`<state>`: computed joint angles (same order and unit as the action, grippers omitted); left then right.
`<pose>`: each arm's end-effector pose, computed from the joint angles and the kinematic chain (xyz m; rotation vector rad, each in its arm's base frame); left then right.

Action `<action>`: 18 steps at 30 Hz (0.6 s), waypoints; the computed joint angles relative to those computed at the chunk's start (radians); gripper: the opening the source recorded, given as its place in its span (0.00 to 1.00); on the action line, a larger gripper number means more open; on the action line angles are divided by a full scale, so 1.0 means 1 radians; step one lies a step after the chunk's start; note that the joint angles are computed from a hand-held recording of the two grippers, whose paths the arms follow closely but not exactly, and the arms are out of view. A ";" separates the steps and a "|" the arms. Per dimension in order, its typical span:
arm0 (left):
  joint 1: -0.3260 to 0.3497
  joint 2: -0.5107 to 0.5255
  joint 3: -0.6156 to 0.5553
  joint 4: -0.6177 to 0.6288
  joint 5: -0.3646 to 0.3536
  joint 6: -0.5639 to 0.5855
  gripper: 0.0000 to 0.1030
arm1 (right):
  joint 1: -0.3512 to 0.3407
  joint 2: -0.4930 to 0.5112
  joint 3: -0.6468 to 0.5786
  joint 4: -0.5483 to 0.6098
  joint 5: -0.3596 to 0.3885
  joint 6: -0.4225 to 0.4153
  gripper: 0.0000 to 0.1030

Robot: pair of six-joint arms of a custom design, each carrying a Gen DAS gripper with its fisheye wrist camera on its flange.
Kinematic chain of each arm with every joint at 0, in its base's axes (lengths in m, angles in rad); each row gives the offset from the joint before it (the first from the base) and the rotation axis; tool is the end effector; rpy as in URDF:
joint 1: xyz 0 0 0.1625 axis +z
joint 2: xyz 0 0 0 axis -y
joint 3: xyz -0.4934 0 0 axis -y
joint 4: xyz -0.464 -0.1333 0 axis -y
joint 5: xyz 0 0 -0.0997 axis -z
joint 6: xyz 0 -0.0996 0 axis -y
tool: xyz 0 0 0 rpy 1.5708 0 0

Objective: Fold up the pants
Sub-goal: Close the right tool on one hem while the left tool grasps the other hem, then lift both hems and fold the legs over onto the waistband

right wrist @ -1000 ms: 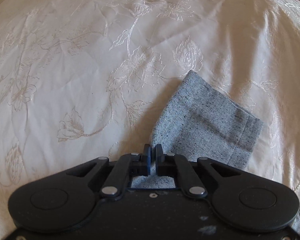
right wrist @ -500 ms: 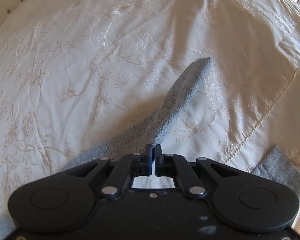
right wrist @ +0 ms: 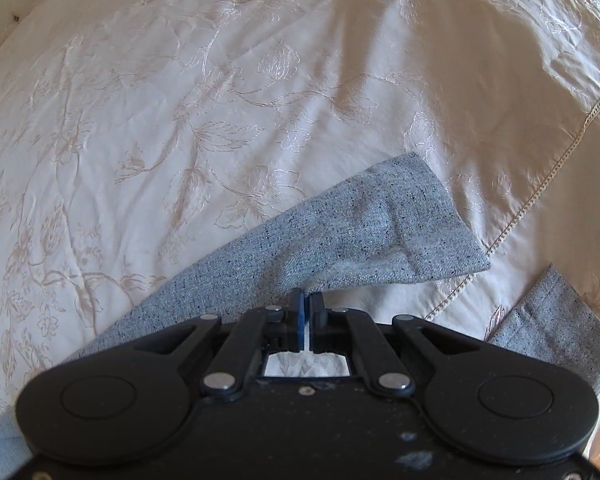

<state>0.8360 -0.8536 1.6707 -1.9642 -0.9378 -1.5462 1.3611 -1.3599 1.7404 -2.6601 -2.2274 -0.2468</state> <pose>-0.3265 -0.6480 0.0818 -0.8103 2.3247 -0.5107 -0.0667 -0.6617 0.4777 -0.2449 -2.2838 0.6457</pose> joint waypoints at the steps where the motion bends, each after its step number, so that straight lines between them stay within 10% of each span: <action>1: 0.004 0.007 -0.008 -0.002 -0.001 0.011 0.62 | 0.001 -0.001 0.000 -0.002 0.000 -0.003 0.02; 4: 0.026 0.028 -0.019 -0.051 -0.037 0.049 0.55 | 0.004 -0.003 0.001 -0.005 0.005 -0.012 0.02; 6: 0.026 0.037 -0.028 -0.030 -0.027 0.019 0.11 | 0.007 -0.004 -0.002 -0.003 0.008 -0.010 0.02; 18: -0.121 -0.055 0.033 -0.040 0.095 -0.072 0.06 | 0.041 0.020 -0.086 0.028 0.061 -0.116 0.02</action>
